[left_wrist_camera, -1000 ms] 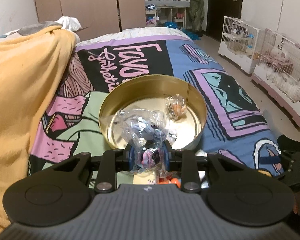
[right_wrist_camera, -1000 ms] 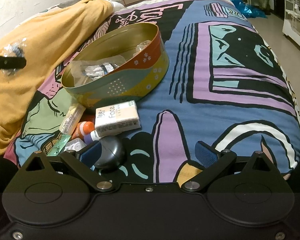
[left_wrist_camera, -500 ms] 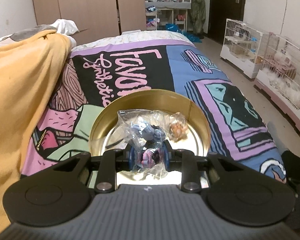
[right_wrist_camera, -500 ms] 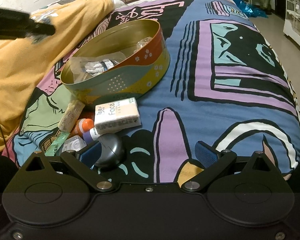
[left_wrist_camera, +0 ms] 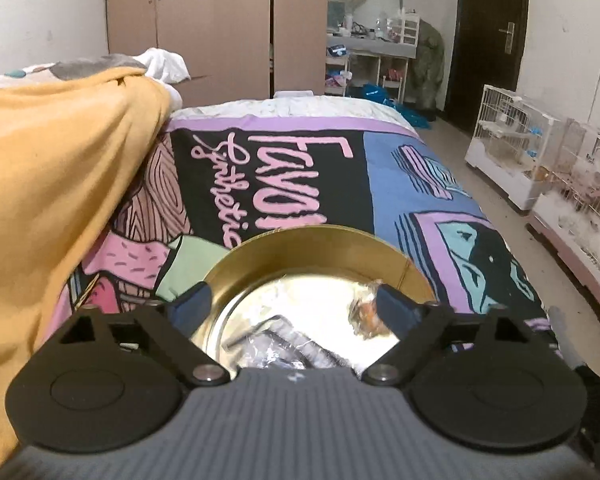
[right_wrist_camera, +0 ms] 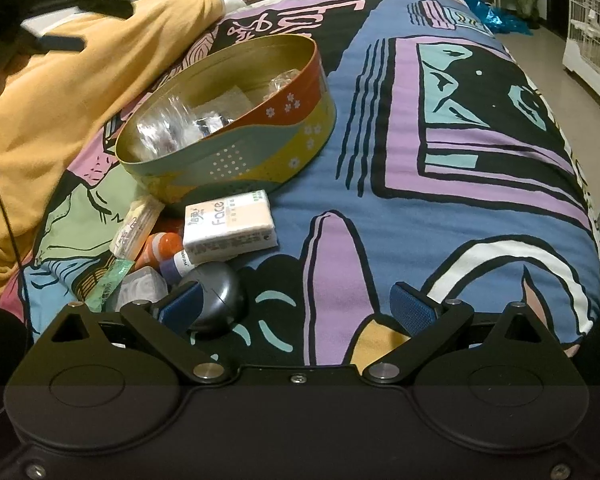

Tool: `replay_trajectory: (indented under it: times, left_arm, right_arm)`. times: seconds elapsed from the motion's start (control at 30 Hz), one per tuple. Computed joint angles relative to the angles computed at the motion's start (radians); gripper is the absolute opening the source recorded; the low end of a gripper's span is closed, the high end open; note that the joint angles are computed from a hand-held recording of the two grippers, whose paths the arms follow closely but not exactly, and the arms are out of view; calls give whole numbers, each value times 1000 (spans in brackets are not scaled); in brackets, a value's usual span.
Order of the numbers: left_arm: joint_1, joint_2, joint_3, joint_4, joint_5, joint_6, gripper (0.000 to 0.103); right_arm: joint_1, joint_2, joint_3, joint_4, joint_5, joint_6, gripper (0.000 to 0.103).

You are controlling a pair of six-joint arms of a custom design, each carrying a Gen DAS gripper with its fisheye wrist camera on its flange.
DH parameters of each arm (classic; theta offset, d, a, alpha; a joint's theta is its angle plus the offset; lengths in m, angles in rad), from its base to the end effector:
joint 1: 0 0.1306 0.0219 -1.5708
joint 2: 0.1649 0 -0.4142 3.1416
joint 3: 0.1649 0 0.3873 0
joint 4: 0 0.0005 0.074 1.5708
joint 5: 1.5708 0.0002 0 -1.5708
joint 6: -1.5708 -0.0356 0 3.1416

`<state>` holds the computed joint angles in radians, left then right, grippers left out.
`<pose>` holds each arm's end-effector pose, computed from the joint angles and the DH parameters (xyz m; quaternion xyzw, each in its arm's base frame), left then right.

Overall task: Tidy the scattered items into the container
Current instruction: 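Carry the pink-clip bag over the gold tin and open the left tool, then move the right tool to the white floss box and grasp it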

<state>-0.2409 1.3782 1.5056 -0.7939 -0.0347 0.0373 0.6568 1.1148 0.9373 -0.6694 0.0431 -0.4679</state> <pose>0.4669 -0.1139 0.5259 0.0839 0.8955 -0.0451 0.4348 0.2837 0.2162 0.3768 -0.0806 0.9315 0.1717 0.3102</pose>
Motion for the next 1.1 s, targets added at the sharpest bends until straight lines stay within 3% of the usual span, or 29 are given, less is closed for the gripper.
replay_trajectory:
  times: [0.07,0.33,0.5,0.67,0.87,1.1]
  left_arm:
    - [13,-28,-29,4,11,-8,101]
    - [99,-182,-211,16,174,-79,103]
    - [131,-269,-335,28,202,-143,103]
    - [174,-312,-409,21,241,-118,103]
    - [216,-350,-486,30,205,-96,103]
    - [264,-376,-541,38,236,-43,103]
  right_arm:
    - [2,6,4,-5,3,2,100]
    - [21,1,0,3,12,22,100]
    - [45,-3,3,0,-5,37,100]
    - [96,19,20,-21,-18,31,100]
    - [174,62,62,-65,-16,57,99]
    - [224,132,137,-104,-25,103,91]
